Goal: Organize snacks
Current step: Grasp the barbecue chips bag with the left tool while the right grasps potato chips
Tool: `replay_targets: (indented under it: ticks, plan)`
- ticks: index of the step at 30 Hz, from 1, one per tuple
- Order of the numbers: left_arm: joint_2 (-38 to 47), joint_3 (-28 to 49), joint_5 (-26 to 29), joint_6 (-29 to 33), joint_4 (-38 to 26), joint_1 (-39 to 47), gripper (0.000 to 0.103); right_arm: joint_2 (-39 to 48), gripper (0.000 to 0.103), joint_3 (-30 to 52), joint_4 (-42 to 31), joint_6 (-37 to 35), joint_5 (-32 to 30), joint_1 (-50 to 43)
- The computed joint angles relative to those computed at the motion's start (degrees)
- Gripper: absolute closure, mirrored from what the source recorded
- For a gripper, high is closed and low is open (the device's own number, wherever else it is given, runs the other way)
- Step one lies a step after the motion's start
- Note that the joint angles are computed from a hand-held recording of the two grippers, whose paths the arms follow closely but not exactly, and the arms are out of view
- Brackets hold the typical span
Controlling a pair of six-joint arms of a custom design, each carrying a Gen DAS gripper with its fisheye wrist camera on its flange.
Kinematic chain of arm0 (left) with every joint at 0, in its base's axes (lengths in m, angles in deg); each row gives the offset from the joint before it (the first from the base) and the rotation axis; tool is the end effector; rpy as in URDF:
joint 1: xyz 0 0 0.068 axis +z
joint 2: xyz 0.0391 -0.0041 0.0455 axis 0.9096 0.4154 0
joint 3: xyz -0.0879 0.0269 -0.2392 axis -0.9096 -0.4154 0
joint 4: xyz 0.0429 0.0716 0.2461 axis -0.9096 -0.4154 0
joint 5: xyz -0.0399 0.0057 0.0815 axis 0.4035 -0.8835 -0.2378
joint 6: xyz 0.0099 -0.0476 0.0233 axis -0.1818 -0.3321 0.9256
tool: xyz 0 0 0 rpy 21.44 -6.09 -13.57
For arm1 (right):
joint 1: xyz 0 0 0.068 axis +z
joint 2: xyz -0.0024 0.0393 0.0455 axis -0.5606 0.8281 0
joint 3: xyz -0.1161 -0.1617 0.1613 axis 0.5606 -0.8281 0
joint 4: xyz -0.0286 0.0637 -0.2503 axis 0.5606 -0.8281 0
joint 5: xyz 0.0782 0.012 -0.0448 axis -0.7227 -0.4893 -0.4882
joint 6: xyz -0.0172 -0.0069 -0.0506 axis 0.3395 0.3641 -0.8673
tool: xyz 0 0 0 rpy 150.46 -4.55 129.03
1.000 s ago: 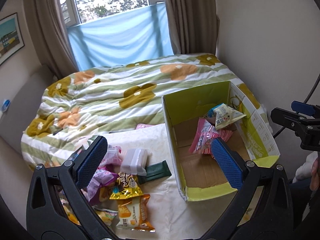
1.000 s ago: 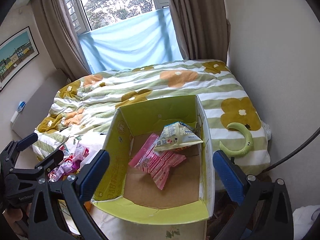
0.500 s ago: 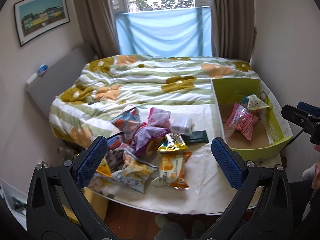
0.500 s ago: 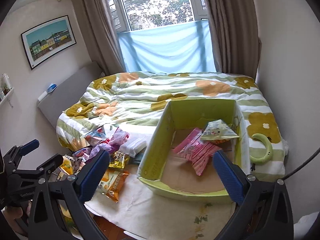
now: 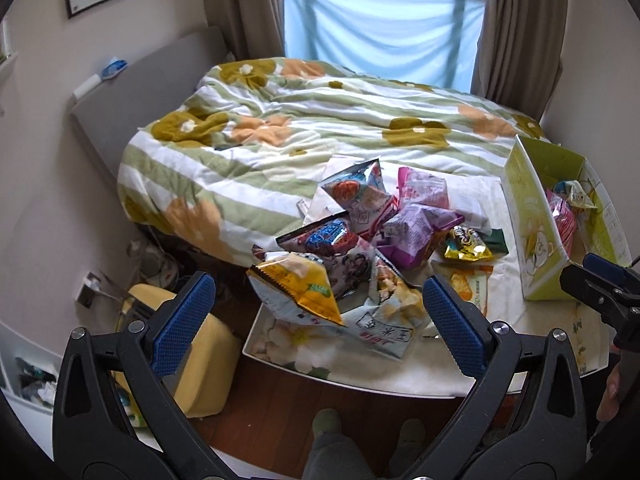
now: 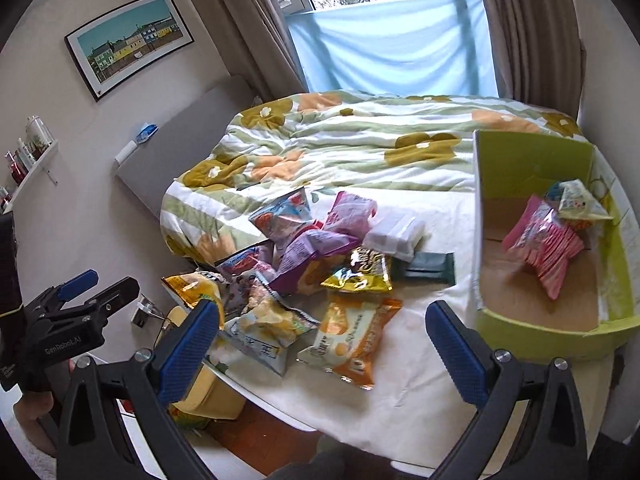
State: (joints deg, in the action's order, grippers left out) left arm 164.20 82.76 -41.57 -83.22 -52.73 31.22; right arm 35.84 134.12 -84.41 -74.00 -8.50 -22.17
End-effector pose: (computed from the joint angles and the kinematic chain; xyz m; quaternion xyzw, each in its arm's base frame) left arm 0.2614 -0.1605 0.3534 -0.0063 0.9420 0.0306 0.3343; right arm 0.2751 0.0674 0.3225 -0.0314 0.9230 0.1989 0.3280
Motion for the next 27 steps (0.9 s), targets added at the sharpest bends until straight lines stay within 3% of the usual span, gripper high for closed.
replay_targets:
  ticks: [6,13,27]
  plan:
    - [1.2,-7.8,11.4,9.5,8.4,10.5,0.000,5.9,0.000,-2.3,6.3,13.9,5.4,9.7]
    - [6.9,-11.0,19.9,16.9,15.8,17.2,0.000,12.9,0.000,-3.4,13.0,26.3,8.8,15.3]
    - [14.9,-12.7,22.9,22.8,23.5,19.4,0.003,24.6,0.005,1.1,16.9,36.6,9.2,18.6]
